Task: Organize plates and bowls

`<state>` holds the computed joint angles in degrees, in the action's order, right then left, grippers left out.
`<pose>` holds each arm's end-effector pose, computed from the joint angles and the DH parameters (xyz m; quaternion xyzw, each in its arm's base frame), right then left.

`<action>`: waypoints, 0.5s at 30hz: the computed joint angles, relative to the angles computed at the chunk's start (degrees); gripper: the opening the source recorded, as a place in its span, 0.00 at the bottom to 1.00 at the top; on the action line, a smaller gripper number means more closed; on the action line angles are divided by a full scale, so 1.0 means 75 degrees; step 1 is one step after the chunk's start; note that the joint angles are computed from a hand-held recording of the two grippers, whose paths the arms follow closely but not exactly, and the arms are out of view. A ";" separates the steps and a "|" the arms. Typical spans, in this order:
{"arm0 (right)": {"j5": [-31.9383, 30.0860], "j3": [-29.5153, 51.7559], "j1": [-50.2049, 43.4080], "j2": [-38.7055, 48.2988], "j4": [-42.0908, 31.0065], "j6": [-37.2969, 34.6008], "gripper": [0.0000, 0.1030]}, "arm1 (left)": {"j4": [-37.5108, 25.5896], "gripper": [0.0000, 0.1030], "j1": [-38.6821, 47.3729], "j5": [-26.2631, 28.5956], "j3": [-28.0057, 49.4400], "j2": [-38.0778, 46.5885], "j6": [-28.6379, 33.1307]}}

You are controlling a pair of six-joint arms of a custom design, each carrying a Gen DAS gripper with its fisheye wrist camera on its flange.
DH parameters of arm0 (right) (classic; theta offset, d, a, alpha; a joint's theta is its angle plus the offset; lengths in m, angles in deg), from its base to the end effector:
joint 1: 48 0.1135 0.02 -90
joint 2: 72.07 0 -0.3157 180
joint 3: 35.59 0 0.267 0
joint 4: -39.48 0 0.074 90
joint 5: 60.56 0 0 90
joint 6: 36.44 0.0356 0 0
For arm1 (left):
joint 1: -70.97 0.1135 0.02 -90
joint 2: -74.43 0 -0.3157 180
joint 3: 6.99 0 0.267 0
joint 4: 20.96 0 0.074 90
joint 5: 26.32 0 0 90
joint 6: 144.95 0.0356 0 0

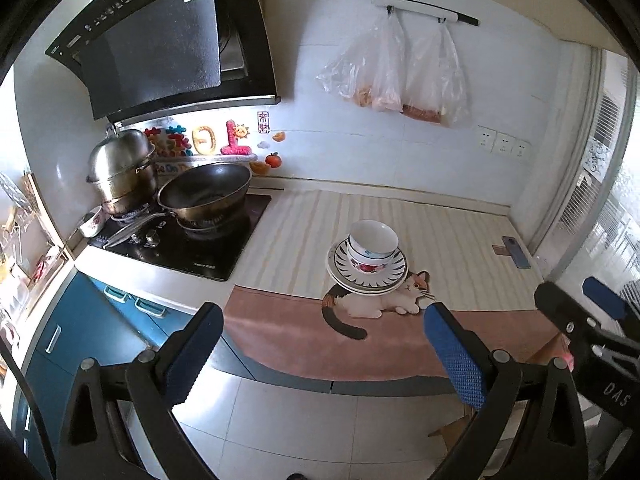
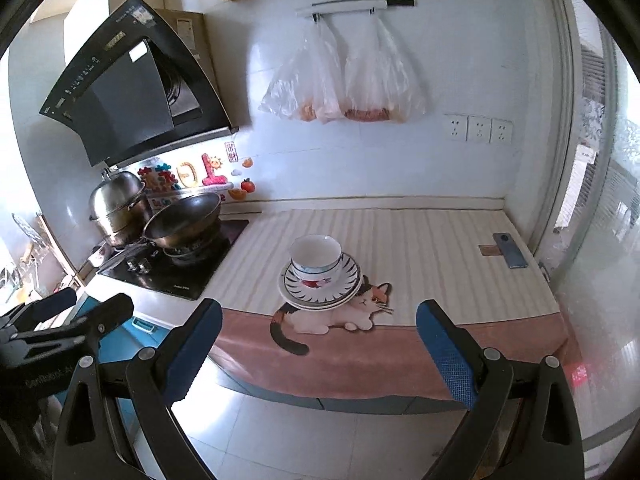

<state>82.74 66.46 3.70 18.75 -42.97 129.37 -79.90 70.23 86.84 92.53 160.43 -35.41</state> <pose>0.2189 0.2311 0.3910 0.2557 0.8471 -0.0649 0.4614 0.3323 -0.0183 0.4148 0.2345 0.8789 -0.1226 0.3969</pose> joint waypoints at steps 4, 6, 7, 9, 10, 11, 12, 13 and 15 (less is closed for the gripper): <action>0.0324 0.0610 0.0230 0.0321 -0.0750 0.0534 0.97 | -0.0117 1.00 0.0271 0.0321 0.0150 0.0052 0.0339; 0.0476 0.0978 0.0348 0.0557 -0.1208 0.0869 0.97 | -0.0128 1.00 0.0397 0.0454 0.0219 0.0090 0.0410; 0.0540 0.1120 0.0388 0.0652 -0.1403 0.1025 0.97 | -0.0123 1.00 0.0430 0.0489 0.0234 0.0105 0.0437; 0.0583 0.1379 0.0470 0.0815 -0.1681 0.1248 0.97 | -0.0169 1.00 0.0574 0.0613 0.0307 0.0146 0.0485; 0.0583 0.1447 0.0497 0.0855 -0.1741 0.1312 0.97 | -0.0202 1.00 0.0625 0.0652 0.0327 0.0159 0.0504; 0.0603 0.1544 0.0540 0.0924 -0.1870 0.1438 0.97 | -0.0247 1.00 0.0670 0.0699 0.0374 0.0194 0.0537; 0.0603 0.1593 0.0558 0.0955 -0.1925 0.1495 0.97 | -0.0276 1.00 0.0731 0.0746 0.0405 0.0219 0.0559; 0.0582 0.1602 0.0575 0.0969 -0.1920 0.1530 0.97 | -0.0265 1.00 0.0752 0.0762 0.0405 0.0232 0.0570; 0.0565 0.1625 0.0586 0.0985 -0.1909 0.1542 0.97 | -0.0303 1.00 0.0835 0.0817 0.0468 0.0313 0.0637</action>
